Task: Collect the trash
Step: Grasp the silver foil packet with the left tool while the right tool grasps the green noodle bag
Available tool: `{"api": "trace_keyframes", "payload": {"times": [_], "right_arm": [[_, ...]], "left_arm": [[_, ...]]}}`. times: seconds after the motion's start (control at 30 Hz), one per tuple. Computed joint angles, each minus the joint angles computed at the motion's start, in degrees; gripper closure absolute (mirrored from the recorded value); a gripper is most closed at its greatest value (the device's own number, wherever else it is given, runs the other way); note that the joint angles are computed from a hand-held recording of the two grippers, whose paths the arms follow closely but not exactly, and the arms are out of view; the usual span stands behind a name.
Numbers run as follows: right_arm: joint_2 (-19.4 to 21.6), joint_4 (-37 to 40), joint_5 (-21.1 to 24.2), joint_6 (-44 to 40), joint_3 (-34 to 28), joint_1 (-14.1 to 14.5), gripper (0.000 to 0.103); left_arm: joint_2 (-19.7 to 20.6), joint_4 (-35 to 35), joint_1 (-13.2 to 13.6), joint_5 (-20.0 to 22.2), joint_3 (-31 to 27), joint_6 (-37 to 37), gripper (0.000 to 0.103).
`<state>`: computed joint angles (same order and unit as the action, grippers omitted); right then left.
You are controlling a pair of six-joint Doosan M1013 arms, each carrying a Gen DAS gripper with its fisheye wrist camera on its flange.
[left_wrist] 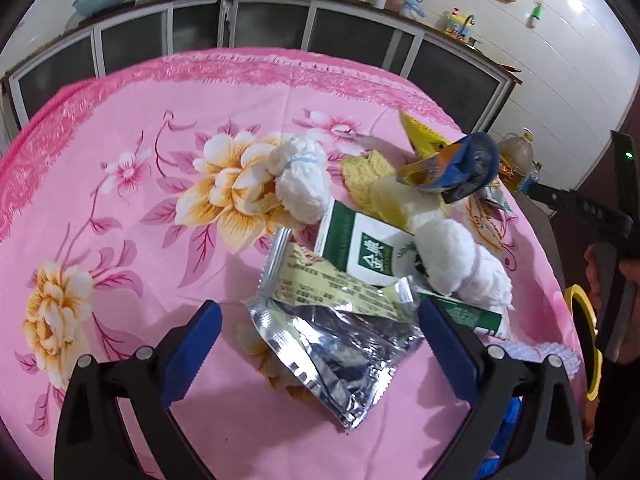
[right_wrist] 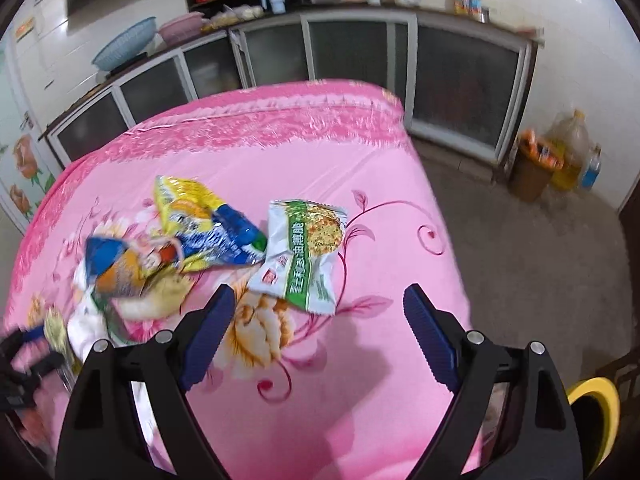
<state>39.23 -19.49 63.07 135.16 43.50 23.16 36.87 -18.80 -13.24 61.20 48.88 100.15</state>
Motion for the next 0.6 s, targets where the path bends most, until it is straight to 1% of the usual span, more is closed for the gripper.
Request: {"api": "trace_keyframes", "payload": {"times": [0.1,0.17,0.27,0.3,0.33,0.37,0.43,0.47,0.5,0.53,0.57,0.6], "right_arm": [[2.9,5.5,2.9,-1.7,-4.7,-1.6,0.02],[4.5,6.6,4.9,-1.6,-6.8,-2.1,0.02],[5.3,9.7,4.4,-1.7,-7.1,-2.8,0.021],[5.7,10.7,4.8,-1.6,-7.6,-3.1,0.023],[6.1,11.6,5.1,-1.4,-7.8,-3.3,0.026],[6.5,11.5,5.5,-1.0,-8.4,-3.3,0.028],[6.2,10.0,5.4,-0.1,-7.9,-3.2,0.041],[6.3,10.0,5.5,-0.5,-7.9,-3.2,0.046],[6.4,10.1,6.1,-1.1,-8.3,-3.2,0.059],[6.5,9.7,6.8,-0.8,-8.5,-3.2,0.073],[6.4,9.4,7.3,-0.1,-8.4,-3.2,0.077],[5.9,10.0,6.7,0.2,-7.6,-3.4,0.08]], "left_arm": [[0.8,-2.2,0.6,1.2,-0.9,-0.4,0.008],[1.1,-3.5,0.9,1.5,-1.1,-0.2,0.008],[1.4,-5.1,1.3,1.5,-1.3,0.4,0.008],[1.7,-5.5,1.4,1.8,-1.5,0.1,0.009],[1.9,-6.1,1.5,2.0,-1.7,-0.2,0.017],[2.1,-6.6,1.6,2.2,-1.9,-0.8,0.021],[2.4,-7.4,1.8,2.5,-2.2,-0.9,0.042],[2.5,-7.6,1.9,2.4,-2.2,-0.9,0.045],[2.4,-7.6,1.9,2.1,-2.1,-0.8,0.052],[2.4,-7.5,1.9,1.8,-2.0,-0.9,0.064],[2.3,-8.0,2.1,1.5,-1.8,-1.0,0.068],[2.3,-9.0,2.3,1.6,-1.8,-0.7,0.077]]}}
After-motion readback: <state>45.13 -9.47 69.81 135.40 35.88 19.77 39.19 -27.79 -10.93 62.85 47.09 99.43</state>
